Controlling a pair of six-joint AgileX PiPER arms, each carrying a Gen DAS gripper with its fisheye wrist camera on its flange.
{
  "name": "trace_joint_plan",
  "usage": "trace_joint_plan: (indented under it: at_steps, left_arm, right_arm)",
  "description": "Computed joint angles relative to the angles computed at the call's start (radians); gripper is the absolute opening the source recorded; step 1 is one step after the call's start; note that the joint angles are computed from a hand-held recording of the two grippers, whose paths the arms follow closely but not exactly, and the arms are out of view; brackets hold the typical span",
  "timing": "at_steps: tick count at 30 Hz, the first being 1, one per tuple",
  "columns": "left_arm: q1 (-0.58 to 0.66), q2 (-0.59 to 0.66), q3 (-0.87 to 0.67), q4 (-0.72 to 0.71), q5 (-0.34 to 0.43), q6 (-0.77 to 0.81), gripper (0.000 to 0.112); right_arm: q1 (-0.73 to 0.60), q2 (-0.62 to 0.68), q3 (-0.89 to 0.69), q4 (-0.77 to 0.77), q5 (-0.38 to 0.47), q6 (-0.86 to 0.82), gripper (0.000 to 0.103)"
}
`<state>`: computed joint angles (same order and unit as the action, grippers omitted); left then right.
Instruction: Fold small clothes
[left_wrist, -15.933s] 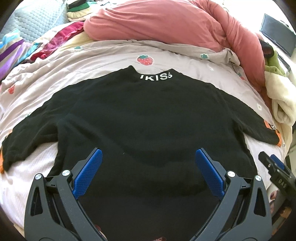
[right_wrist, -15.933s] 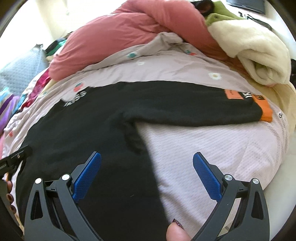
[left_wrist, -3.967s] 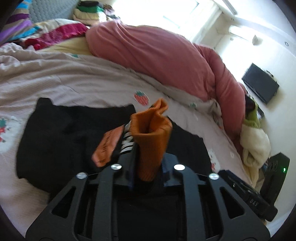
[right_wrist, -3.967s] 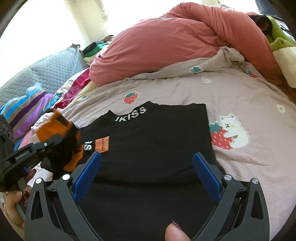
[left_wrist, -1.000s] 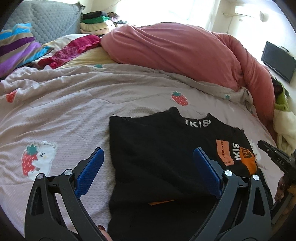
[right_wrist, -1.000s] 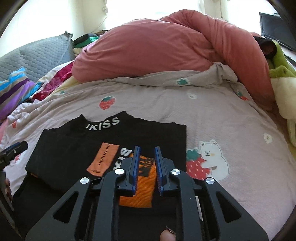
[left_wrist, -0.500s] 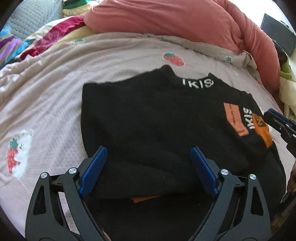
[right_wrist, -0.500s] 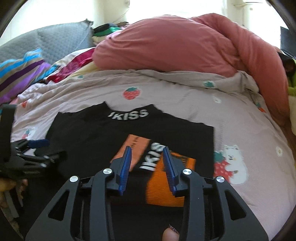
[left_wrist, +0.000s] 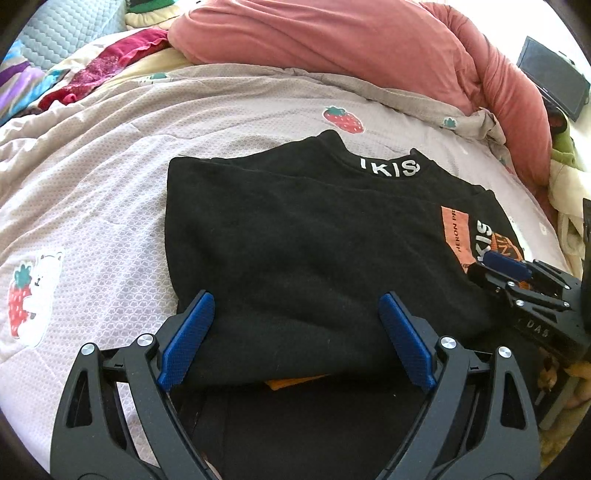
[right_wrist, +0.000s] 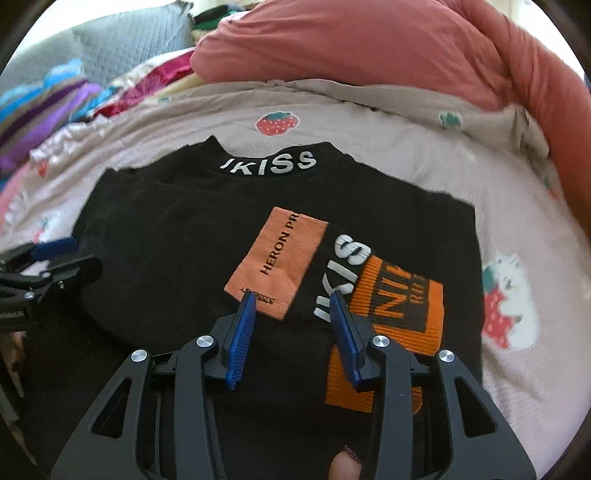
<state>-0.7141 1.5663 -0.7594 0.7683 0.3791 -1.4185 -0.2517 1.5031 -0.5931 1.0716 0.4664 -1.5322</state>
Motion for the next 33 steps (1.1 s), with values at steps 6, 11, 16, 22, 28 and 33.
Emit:
trace_joint_plan:
  at_steps: [6, 11, 16, 22, 28, 33]
  left_arm:
    - [-0.006, -0.006, 0.006, 0.016, 0.002, -0.021, 0.085]
    - [-0.018, -0.017, 0.006, 0.016, 0.020, -0.024, 0.085]
    - [-0.032, -0.034, 0.009, 0.018, 0.037, -0.030, 0.085]
    - [-0.054, -0.054, 0.014, 0.036, 0.055, -0.060, 0.085]
    - [-0.078, -0.094, 0.030, 0.061, 0.075, -0.102, 0.085]
    - [-0.103, -0.123, 0.038, 0.083, 0.096, -0.131, 0.085]
  right_arm:
    - [0.005, -0.028, 0.017, -0.002, -0.007, 0.014, 0.041]
    - [-0.033, -0.064, 0.029, -0.005, 0.039, 0.018, 0.044]
    - [-0.078, -0.101, 0.043, -0.011, 0.084, 0.011, 0.047]
    - [-0.121, -0.137, 0.058, -0.012, 0.130, 0.005, 0.052]
    - [-0.161, -0.158, 0.063, -0.017, 0.169, 0.003, 0.054]
    - [-0.197, -0.190, 0.071, -0.009, 0.208, -0.006, 0.061]
